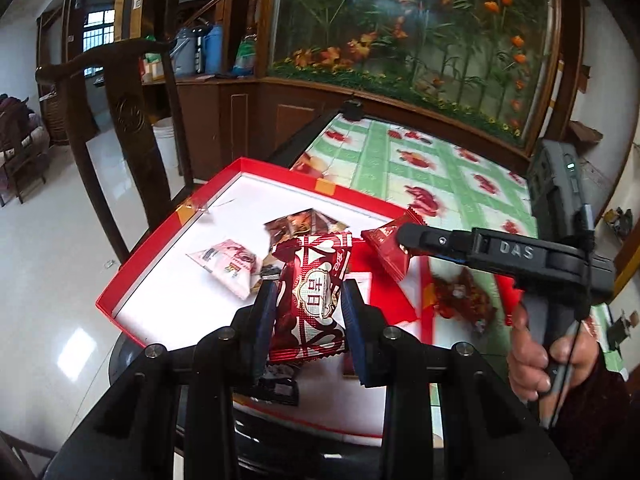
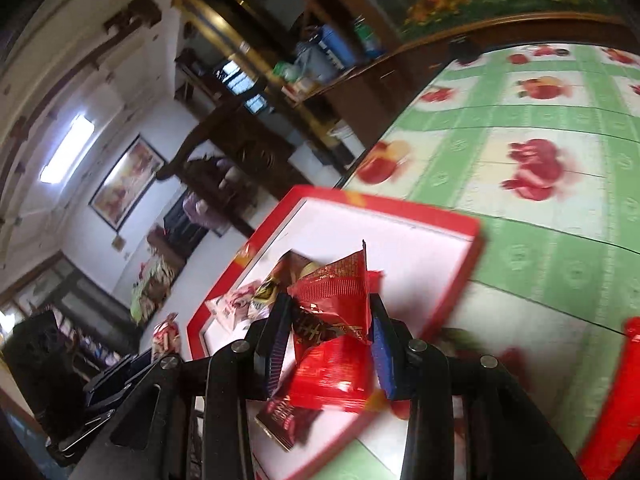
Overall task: Organize snacks
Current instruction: 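Carry both candies over white box and open both tools, then move both tools back over the table toward green packet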
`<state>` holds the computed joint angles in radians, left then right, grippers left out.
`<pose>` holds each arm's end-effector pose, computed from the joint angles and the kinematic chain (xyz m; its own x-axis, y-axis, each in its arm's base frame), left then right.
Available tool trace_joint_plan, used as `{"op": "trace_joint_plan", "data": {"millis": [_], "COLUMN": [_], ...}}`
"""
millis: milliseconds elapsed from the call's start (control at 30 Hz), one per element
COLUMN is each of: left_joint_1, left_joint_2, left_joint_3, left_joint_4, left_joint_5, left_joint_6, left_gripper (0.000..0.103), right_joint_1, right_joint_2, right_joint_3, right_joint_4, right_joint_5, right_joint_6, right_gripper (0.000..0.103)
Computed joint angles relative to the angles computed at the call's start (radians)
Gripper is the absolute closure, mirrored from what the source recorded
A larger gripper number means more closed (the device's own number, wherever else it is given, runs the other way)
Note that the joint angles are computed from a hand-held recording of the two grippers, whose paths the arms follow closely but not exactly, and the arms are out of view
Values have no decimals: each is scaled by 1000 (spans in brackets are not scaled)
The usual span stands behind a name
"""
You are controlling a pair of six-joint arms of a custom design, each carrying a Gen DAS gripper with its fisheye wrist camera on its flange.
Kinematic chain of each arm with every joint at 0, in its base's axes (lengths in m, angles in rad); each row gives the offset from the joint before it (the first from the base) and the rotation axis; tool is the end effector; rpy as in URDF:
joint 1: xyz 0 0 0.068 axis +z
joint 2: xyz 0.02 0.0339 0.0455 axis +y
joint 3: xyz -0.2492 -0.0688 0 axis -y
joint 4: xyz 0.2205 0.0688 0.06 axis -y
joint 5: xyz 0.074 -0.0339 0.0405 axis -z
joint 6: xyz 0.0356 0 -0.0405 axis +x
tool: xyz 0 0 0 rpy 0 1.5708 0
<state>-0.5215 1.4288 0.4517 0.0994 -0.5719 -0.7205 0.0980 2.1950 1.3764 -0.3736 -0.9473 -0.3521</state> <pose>0.2040 -0.0950 0.1310 -0.5798 -0.3067 -0.7548 -0.3506 0.9302 -0.1087 0.3904 0.0674 0.1076 -0.7453 -0.2756 -0.6071 -0.6528 0.4865 0.5806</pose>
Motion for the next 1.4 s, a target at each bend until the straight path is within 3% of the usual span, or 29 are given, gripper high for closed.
{"op": "trace_joint_plan", "data": {"millis": [133, 167, 200, 267, 333, 533, 700, 833, 900, 1000, 1100, 1267, 1400], "left_joint_1": [26, 21, 14, -8, -35, -99, -170, -212, -234, -269, -306, -344, -359], "left_joint_2": [44, 49, 47, 36, 33, 104, 185, 279, 338, 412, 487, 604, 690], "left_joint_3": [26, 35, 43, 48, 61, 152, 256, 370, 439, 535, 630, 789, 932], "left_joint_4": [-6, -13, -27, -45, -61, -92, -116, -152, -178, -221, -260, -330, -388], "left_joint_5": [-1, -14, -29, -63, -86, -49, 3, 37, 55, 62, 72, 106, 133], "left_joint_6": [-3, -11, -19, -32, -31, -12, 16, 34, 42, 56, 69, 97, 130], "left_gripper": [72, 67, 53, 36, 35, 34, 34, 34, 34, 34, 34, 34, 34], "right_joint_1": [8, -1, -20, -59, -93, -219, -357, -472, -541, -608, -661, -699, -690], "right_joint_2": [-9, -5, 6, 7, -1, 48, 54, 116, 193, 265, 387, 563, 651], "right_joint_3": [-20, -12, 5, 16, 13, 122, 190, 329, 473, 612, 840, 1177, 1331], "right_joint_4": [29, 20, 8, 26, 69, -5, -118, -293, -431, -502, -645, -835, -932], "right_joint_5": [-4, -14, -45, -78, -81, -109, -110, -110, -122, -106, -73, 46, 164], "right_joint_6": [10, 10, 21, 60, 105, 136, 4, -141, -215, -235, -276, -329, -388], "right_gripper": [62, 58, 52, 50, 50, 50, 47, 46, 46, 46, 45, 45, 45]}}
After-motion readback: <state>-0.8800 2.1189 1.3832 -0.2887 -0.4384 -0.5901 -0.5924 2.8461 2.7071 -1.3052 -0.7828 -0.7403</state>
